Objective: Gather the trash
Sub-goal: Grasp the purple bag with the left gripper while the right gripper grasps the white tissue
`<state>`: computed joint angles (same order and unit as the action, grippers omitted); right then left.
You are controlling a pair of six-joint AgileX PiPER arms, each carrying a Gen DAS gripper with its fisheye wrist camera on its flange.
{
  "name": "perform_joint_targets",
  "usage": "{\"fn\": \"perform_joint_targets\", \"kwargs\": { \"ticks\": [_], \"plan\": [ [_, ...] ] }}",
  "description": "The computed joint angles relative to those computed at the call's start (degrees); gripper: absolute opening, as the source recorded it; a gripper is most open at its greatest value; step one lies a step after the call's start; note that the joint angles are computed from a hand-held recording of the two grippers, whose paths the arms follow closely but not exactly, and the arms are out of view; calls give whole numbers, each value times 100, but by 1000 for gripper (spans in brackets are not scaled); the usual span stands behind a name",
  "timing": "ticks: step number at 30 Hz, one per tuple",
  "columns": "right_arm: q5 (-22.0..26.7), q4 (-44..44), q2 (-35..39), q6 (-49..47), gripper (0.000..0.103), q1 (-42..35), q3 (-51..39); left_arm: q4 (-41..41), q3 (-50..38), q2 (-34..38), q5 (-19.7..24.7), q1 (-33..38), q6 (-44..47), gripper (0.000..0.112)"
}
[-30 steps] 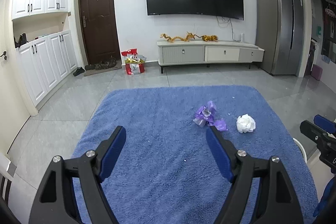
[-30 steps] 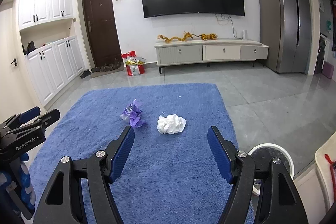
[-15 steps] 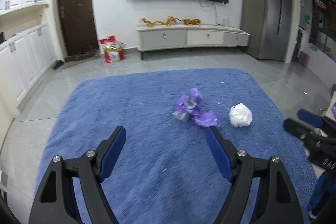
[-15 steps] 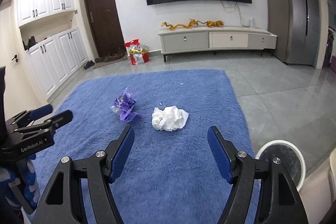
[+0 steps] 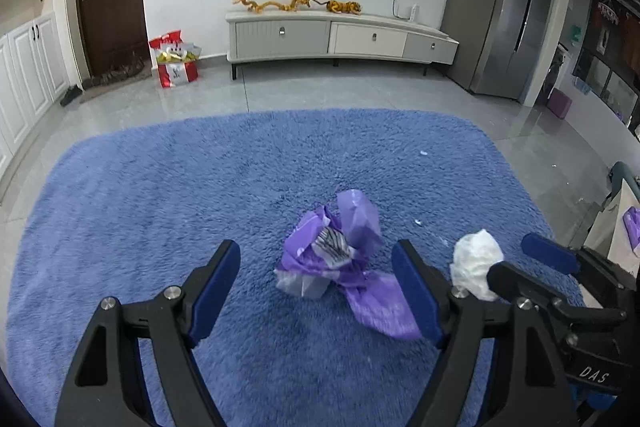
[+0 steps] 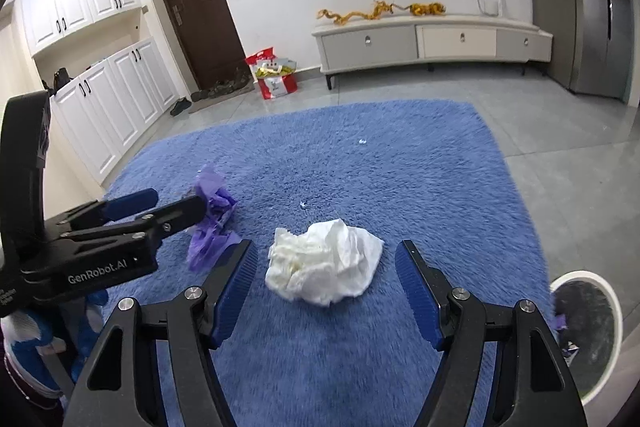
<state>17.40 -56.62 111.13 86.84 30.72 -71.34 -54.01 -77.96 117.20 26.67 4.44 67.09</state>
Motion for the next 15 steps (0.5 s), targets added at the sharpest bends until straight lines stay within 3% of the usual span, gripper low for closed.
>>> {"fn": "perform_joint_targets", "kwargs": {
  "ticks": [2, 6, 10, 15],
  "plan": [
    [-139, 437, 178, -465, 68, -94, -172, -46, -100, 123, 41, 5, 30, 74],
    [-181, 1805, 483, -1906, 54, -178, -537, 87, -218, 325, 171, 10, -62, 53],
    [-144, 2369, 580, -2526, 39, -188, -668, -98, -171, 340, 229, 39, 169, 44],
    [114, 2384, 770, -2697, 25, -61, -1004, -381, 16, 224, 162, 70, 516, 38]
  ]
}}
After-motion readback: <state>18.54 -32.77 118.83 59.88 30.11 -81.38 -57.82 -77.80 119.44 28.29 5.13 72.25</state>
